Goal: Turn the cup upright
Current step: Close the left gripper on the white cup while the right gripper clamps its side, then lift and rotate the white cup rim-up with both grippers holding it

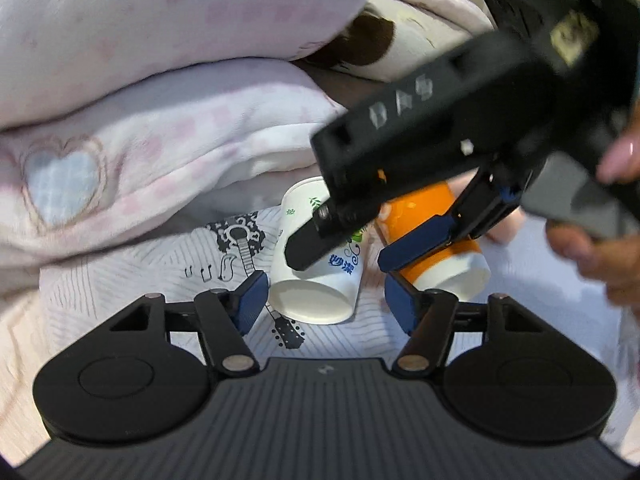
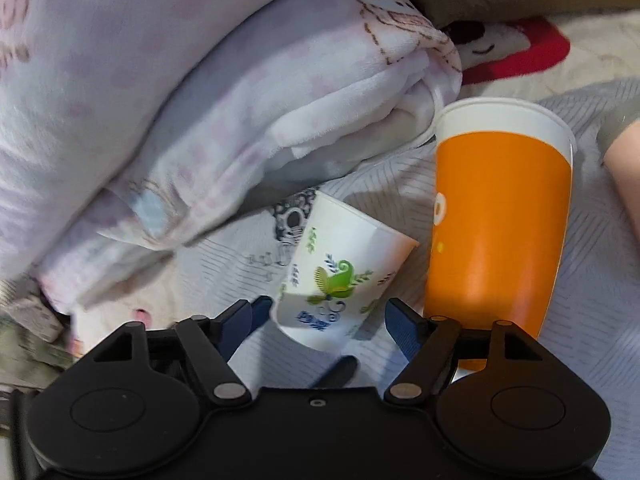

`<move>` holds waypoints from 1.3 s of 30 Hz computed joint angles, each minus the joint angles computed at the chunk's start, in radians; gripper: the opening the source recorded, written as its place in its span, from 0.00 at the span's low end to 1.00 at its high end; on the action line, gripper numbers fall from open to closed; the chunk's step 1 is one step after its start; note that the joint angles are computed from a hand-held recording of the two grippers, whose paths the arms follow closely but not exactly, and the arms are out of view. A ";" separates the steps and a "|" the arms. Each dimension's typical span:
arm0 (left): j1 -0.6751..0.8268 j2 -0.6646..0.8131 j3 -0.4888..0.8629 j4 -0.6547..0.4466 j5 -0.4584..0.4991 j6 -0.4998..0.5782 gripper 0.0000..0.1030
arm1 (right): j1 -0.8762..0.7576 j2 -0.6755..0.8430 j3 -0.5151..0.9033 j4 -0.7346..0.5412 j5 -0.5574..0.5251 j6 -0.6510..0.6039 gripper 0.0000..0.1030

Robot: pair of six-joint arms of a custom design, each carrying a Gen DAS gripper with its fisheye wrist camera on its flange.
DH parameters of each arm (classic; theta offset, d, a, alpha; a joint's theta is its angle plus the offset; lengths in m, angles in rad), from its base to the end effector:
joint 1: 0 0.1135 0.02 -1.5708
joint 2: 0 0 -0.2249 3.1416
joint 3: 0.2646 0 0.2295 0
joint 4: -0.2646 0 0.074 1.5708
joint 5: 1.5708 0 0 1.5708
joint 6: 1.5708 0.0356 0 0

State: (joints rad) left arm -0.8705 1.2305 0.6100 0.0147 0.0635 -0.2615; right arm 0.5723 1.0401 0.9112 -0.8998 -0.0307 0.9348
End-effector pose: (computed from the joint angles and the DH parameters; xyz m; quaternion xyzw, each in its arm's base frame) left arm 0.1594 -0.1927 0.1832 0.2795 0.8402 -0.2724 0.3764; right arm 0.1592 0.1039 0.2446 0.1696 0.9483 0.1940 0.1851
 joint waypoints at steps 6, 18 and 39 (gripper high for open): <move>0.022 -0.055 -0.056 0.032 0.059 -0.059 0.59 | 0.048 0.081 0.041 0.005 0.129 0.009 0.76; 0.032 -0.061 -0.065 0.018 0.072 -0.169 0.48 | 0.155 0.076 0.005 0.043 0.254 -0.025 0.64; -0.082 -0.261 -0.031 -0.236 -0.032 -0.229 0.50 | 0.283 -0.162 -0.063 -0.020 0.197 -0.052 0.59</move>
State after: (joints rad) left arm -0.9526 0.9697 0.5790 -0.2215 0.0313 -0.4906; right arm 0.8551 0.8786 0.8479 -0.9194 0.1666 0.8832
